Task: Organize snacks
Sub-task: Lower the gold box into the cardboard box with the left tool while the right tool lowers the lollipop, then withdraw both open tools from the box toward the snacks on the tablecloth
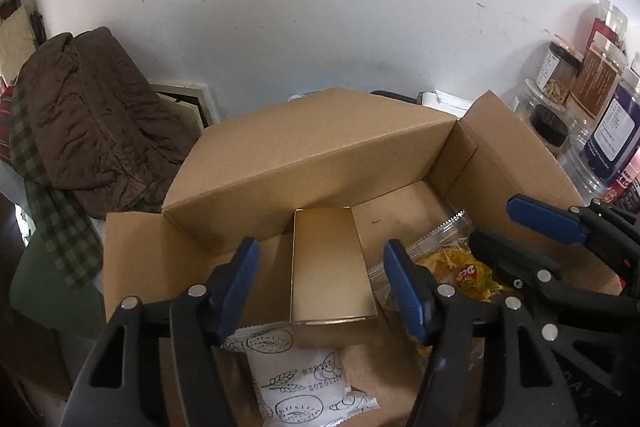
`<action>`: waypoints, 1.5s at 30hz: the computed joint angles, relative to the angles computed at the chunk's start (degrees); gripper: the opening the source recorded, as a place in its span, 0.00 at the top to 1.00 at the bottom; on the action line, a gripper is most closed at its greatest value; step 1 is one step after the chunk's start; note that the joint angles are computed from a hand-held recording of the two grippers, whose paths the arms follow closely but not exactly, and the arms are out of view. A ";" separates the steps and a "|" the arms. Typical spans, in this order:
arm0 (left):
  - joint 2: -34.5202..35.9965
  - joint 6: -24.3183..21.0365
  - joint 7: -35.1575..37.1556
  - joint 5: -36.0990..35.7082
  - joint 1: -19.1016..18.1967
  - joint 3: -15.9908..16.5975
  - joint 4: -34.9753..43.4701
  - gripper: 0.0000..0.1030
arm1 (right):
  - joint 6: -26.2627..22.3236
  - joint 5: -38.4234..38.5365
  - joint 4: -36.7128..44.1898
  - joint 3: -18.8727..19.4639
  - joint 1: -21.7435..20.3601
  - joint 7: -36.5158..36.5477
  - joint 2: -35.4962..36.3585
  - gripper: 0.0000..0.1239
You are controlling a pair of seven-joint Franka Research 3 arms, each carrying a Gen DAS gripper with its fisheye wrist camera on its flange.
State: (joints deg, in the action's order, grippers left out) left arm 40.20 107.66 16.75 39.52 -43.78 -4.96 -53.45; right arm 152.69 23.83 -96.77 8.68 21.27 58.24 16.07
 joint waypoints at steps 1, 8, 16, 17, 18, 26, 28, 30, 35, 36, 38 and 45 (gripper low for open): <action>-0.33 0.09 -0.31 0.08 -0.06 0.03 -0.41 0.38 | 0.19 0.25 -0.19 0.08 -0.10 -0.23 -0.24 0.68; -2.36 -3.78 -2.28 4.01 -2.78 0.93 -0.13 0.38 | 1.82 3.46 -2.19 0.84 -0.67 -2.76 -2.75 0.68; -4.37 -9.67 -4.49 8.87 -6.63 0.83 1.68 0.38 | 1.90 10.37 -6.89 1.12 -0.96 -9.36 -9.50 0.68; -4.39 -10.54 -4.62 9.50 -7.26 0.84 2.29 0.38 | 2.07 10.89 -7.56 0.91 -0.81 -9.88 -10.43 0.68; -4.44 -11.16 -4.76 10.13 -7.86 0.85 2.73 0.38 | 2.31 11.67 -8.61 0.70 -0.73 -10.61 -11.91 0.68; -4.74 -15.88 -5.09 14.79 -13.49 1.15 6.42 0.38 | 3.87 17.01 -16.20 -1.90 1.36 -15.55 -22.25 0.68; -3.67 -17.17 -4.49 15.62 -14.97 1.44 8.80 0.38 | 4.18 18.29 -18.25 -2.69 2.00 -16.65 -24.86 0.68; -2.62 -18.32 -3.89 16.37 -16.70 2.05 11.03 0.38 | 4.42 19.03 -20.43 -3.44 2.57 -17.13 -27.51 0.68; -0.66 -20.37 -3.88 17.14 -20.49 3.93 14.72 0.38 | 4.77 20.58 -25.49 -5.38 3.81 -17.53 -33.26 0.62; -0.46 -20.50 -3.82 17.15 -20.98 4.11 15.15 0.38 | 4.93 20.72 -26.26 -5.68 4.07 -17.62 -34.08 0.62; 0.37 -21.06 -3.66 17.21 -22.11 4.59 16.52 0.38 | 4.94 20.79 -28.44 -6.27 4.38 -17.61 -36.43 0.62; 0.48 -20.79 -4.22 17.26 -24.75 4.82 16.13 0.38 | 4.99 21.46 -34.98 -8.54 5.91 -18.34 -43.04 0.58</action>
State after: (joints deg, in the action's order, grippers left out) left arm 40.68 86.87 12.54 56.78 -68.53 -0.14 -37.32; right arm 157.68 45.28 -131.75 0.14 27.18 39.91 -26.97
